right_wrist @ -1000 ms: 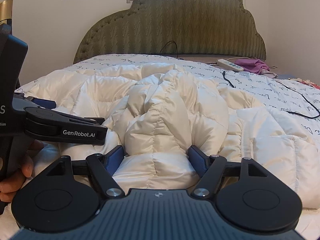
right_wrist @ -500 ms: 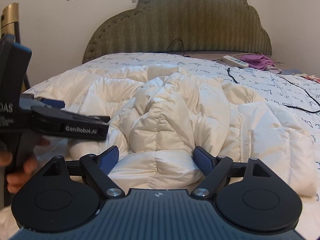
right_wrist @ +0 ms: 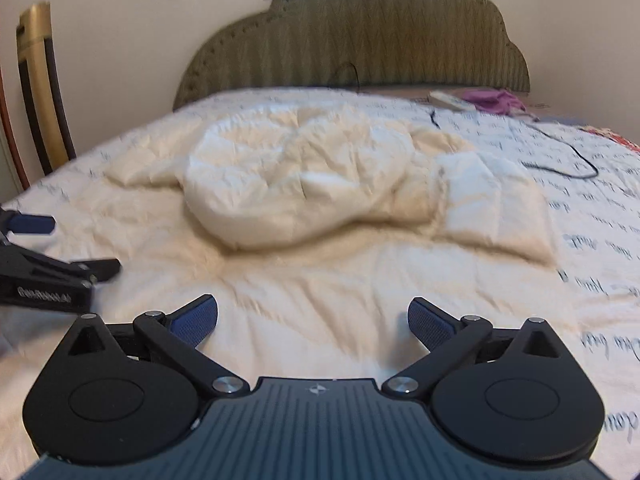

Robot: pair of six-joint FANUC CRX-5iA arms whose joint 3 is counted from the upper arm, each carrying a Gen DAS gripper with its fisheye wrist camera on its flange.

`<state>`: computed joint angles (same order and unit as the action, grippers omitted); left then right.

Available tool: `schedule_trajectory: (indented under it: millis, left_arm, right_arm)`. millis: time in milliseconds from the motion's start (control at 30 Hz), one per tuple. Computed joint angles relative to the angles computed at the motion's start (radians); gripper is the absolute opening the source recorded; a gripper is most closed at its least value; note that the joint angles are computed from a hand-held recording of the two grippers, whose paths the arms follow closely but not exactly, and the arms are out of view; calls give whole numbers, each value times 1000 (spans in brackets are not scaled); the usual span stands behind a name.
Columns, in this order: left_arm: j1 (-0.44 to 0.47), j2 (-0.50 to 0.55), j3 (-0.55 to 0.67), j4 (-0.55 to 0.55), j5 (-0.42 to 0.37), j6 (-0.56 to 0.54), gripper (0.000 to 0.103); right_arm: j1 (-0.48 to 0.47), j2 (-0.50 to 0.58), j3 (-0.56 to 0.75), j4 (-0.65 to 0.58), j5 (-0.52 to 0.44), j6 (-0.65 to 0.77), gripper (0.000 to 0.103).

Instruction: Fold small clothes

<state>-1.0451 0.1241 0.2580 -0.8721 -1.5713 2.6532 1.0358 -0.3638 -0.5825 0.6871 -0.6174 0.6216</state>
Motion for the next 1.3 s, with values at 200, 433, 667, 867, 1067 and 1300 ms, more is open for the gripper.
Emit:
schedule_trajectory:
  millis: [200, 433, 667, 867, 1067, 1300]
  left_arm:
    - [-21, 9, -4, -11, -24, 41, 103]
    - [-54, 16, -24, -67, -26, 92, 103]
    - [-71, 25, 2, -77, -78, 69, 103]
    - [-93, 32, 24, -93, -129, 56, 103]
    - [-211, -35, 23, -231, -306, 79, 103]
    - [-398, -194, 13, -511, -712, 51, 103]
  right_arm:
    - [60, -86, -66, 25, -90, -76, 103]
    - [103, -174, -129, 55, -164, -69, 103]
    - [131, -271, -254, 247, -258, -180, 103]
    - [61, -367, -260, 62, -74, -162, 103]
    - [112, -338, -264, 204, -244, -261, 103]
    - [130, -325, -280, 260, -304, -277, 103]
